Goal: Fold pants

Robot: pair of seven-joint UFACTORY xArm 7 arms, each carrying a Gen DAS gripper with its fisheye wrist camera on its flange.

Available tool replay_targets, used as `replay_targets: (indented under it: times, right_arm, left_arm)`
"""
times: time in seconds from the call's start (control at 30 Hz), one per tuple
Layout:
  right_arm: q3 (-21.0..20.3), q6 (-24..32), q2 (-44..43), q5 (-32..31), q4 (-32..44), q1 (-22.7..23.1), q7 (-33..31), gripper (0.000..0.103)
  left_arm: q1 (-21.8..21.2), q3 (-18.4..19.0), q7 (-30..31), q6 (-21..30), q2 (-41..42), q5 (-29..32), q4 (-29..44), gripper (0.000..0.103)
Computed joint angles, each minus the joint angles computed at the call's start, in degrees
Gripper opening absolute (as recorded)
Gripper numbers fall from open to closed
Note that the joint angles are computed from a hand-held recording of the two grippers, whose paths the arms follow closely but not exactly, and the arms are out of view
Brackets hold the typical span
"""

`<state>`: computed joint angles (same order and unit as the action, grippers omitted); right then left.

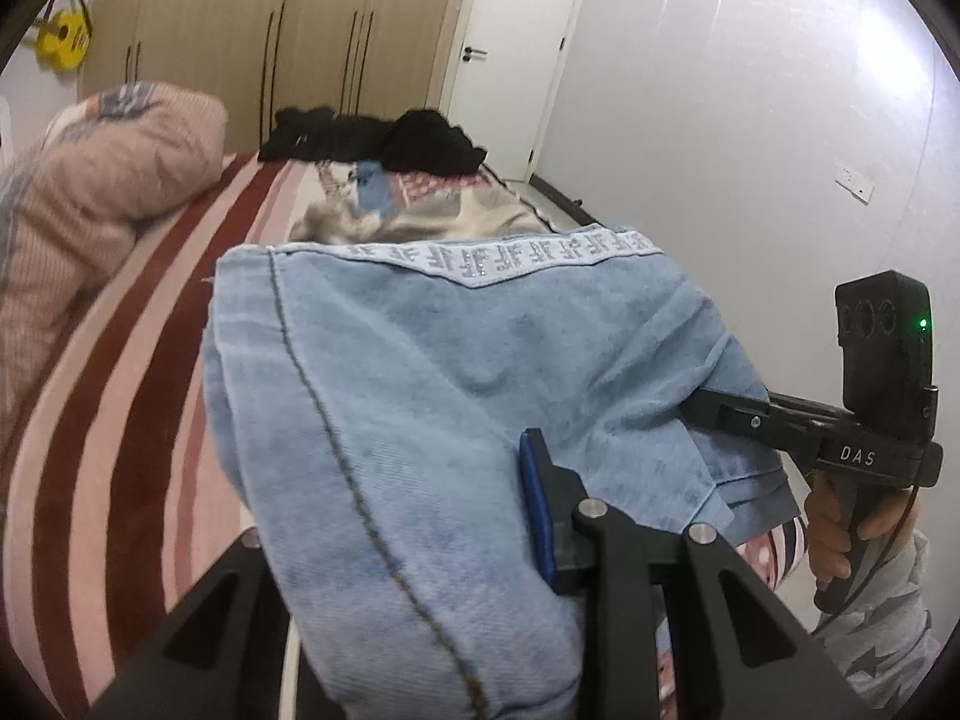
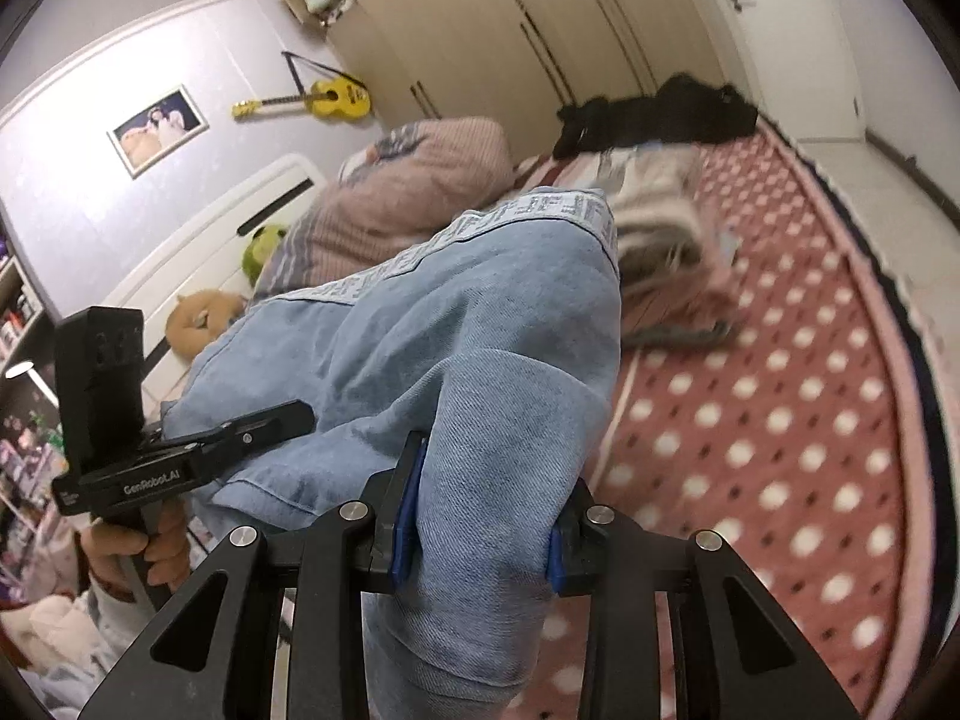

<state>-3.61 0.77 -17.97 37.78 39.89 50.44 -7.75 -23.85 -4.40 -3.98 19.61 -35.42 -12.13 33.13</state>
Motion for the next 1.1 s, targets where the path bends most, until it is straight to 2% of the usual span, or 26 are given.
replay_targets:
  times: [0.13, 0.27, 0.33, 0.4, 0.6, 0.73, 0.93, 1.1]
  right_arm:
    - [0.6, 2.5, 1.7, -2.5, 4.4, -4.0, 0.8, 0.027]
    - [-2.2, 5.7, 6.6, 2.9, 12.9, -4.7, -4.7, 0.027]
    - [-3.7, 7.2, 10.0, 7.4, 18.0, -4.9, -8.3, 0.027]
    - [-3.6, 8.9, 13.7, 7.6, 23.2, -7.1, -8.4, 0.027]
    - [-2.1, 14.6, 25.3, 5.1, 38.7, -14.0, -5.1, 0.027]
    - [-1.5, 17.8, 32.6, 0.2, 48.1, -17.1, -0.1, 0.027]
    - [0.2, 22.9, 41.7, -5.5, 59.6, -21.6, 6.0, 0.027]
    - [2.1, 25.8, 48.1, -9.7, 65.9, -24.4, 10.6, 0.027]
  left_arm:
    - [0.4, 0.9, 0.8, 0.4, 5.0, 0.1, 6.0, 0.025]
    - [0.3, 3.5, 4.9, 2.7, 13.3, -2.2, 16.1, 0.025]
    - [1.1, 4.0, 7.1, 4.1, 18.0, -3.8, 21.8, 0.025]
    - [2.7, 3.3, 8.1, 5.7, 22.9, -4.3, 27.8, 0.025]
    - [8.2, 0.9, 8.7, 12.6, 38.0, -3.8, 47.4, 0.025]
    - [11.4, -1.1, 9.0, 17.0, 46.1, -4.7, 57.7, 0.025]
    - [13.2, -2.4, 6.9, 22.5, 56.6, -3.0, 70.1, 0.025]
    - [13.4, -2.6, 4.2, 26.9, 65.7, -1.1, 80.0, 0.025]
